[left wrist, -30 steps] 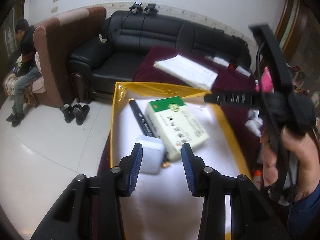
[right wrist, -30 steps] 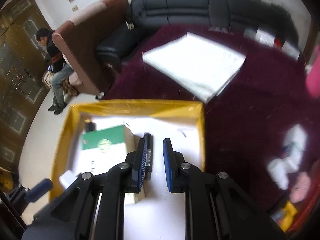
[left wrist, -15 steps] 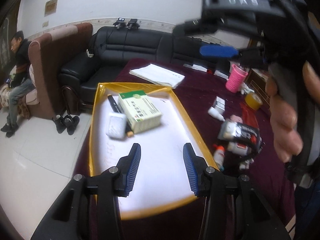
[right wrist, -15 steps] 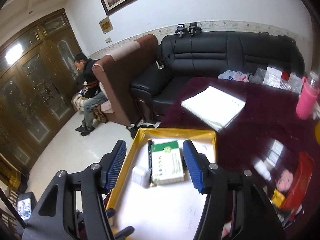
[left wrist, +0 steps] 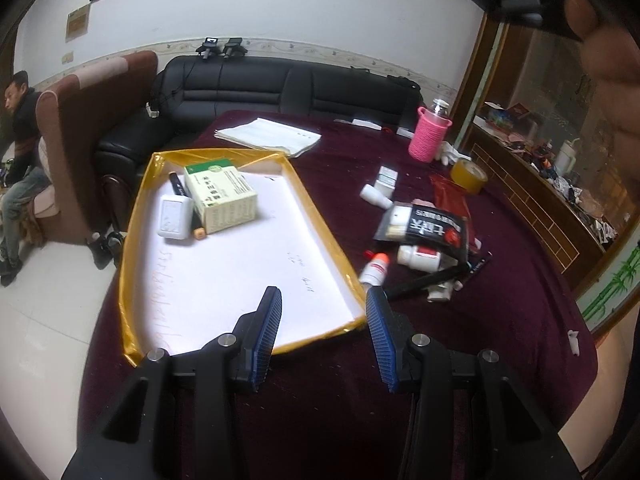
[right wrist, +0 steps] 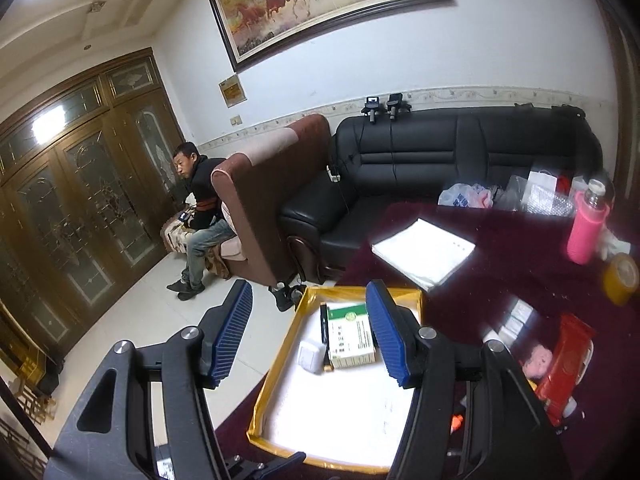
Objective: Organize objects
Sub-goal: 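Move both grippers back toward the remaining items on the table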
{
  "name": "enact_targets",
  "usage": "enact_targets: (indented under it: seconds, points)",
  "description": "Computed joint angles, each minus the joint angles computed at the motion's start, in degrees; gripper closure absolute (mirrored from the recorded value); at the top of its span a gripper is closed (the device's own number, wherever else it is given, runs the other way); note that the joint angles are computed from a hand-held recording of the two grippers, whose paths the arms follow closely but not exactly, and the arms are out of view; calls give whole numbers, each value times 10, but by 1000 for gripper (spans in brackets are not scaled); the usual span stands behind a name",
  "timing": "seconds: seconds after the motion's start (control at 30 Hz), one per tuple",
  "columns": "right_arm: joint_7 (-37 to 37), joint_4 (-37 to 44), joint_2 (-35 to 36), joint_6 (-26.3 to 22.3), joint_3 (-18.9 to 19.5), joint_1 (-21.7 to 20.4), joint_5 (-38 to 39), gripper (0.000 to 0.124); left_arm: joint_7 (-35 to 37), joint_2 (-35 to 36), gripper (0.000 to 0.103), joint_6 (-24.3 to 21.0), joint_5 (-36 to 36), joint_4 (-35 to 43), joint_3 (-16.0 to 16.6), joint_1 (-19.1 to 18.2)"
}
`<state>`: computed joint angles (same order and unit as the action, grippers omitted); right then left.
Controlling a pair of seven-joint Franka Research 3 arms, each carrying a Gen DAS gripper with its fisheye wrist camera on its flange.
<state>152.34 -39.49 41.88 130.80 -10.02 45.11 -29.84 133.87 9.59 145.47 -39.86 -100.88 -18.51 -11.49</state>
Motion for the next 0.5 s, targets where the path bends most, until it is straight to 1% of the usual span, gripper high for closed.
enact_targets:
  seconds: [0.07, 0.17, 0.27, 0.37, 0.5]
  points:
    - [15, -58, -32, 15, 1, 5, -7, 65, -3, -9, 64, 2, 1, -12, -1, -3]
    - [28, -77, -51, -4, 3, 11, -20, 66, 6, -29, 64, 9, -8, -35, -1, -7]
    - [62, -124, -88, 15, -1, 22, -58, 66, 21, -43, 64, 15, -20, -50, 3, -16]
    - [72, -144, -107, 10, 8, 23, -81, 66, 25, -55, 64, 20, -22, -60, 8, -25]
    - [95, -195, -139, 27, 22, 18, -113, 65, 45, -64, 64, 26, -34, -67, 13, -35]
